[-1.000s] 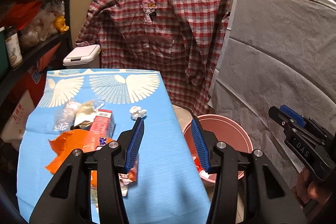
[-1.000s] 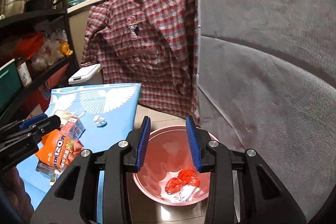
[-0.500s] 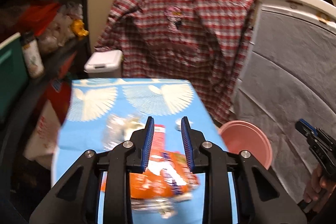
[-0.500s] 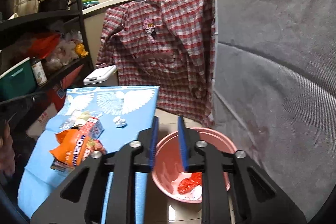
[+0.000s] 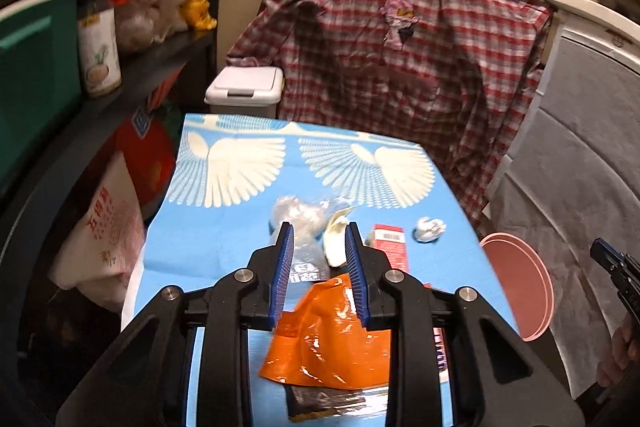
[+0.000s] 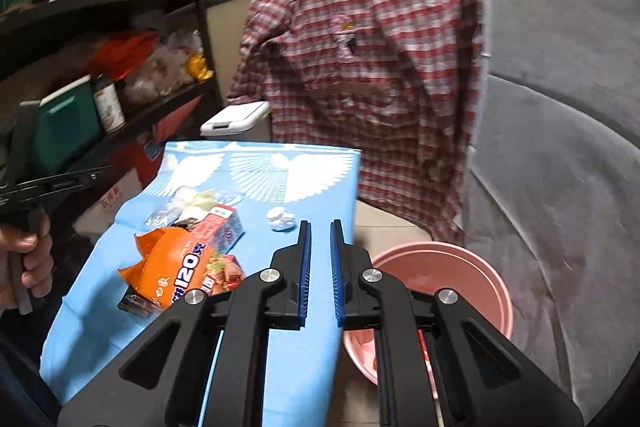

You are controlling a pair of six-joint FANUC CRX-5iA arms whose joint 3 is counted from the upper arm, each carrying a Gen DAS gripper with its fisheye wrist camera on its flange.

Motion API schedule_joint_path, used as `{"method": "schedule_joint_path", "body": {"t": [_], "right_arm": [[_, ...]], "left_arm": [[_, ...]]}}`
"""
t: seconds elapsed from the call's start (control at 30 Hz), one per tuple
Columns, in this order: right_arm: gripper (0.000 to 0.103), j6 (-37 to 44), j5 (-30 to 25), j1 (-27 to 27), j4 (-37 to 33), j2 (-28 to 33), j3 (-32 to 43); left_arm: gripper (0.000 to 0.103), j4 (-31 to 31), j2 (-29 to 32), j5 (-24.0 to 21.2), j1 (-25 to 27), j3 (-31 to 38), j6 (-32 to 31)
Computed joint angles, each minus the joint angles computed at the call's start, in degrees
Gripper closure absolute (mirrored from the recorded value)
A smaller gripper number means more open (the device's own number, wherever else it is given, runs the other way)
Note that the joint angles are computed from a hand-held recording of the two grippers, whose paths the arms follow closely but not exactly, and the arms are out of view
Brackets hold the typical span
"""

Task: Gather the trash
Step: 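Move the left tool to the clear plastic bag while the right tool approaches the white tissue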

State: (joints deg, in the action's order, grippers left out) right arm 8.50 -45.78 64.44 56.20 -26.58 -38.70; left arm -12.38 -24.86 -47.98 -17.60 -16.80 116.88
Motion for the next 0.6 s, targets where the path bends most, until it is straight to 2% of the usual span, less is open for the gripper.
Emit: {"method": "schedule_joint_path", "body": {"t": [0.13,0.2,0.43,0.6], "right_arm": [[0.093,2.8,3.89,-1.97,-1.78,3.54,1.91],[0.093,3.88,6.17,-3.39,-2.45,5.68,3.11],[0.093,8.14,13.46,-7.95,-4.45,13.92,7.74],[0.088,14.21,17.17,-10.95,-10.77,20.66,12.28]], "left_arm": [[0.076,2.83,0.56,1.55,2.41,-1.8,-2.98],[0.076,2.03,1.35,1.79,2.38,-1.81,-3.17],[0.076,5.13,2.79,4.01,5.41,-3.74,-4.93],[0.076,5.08,4.53,4.96,5.72,-3.71,-4.37]]}}
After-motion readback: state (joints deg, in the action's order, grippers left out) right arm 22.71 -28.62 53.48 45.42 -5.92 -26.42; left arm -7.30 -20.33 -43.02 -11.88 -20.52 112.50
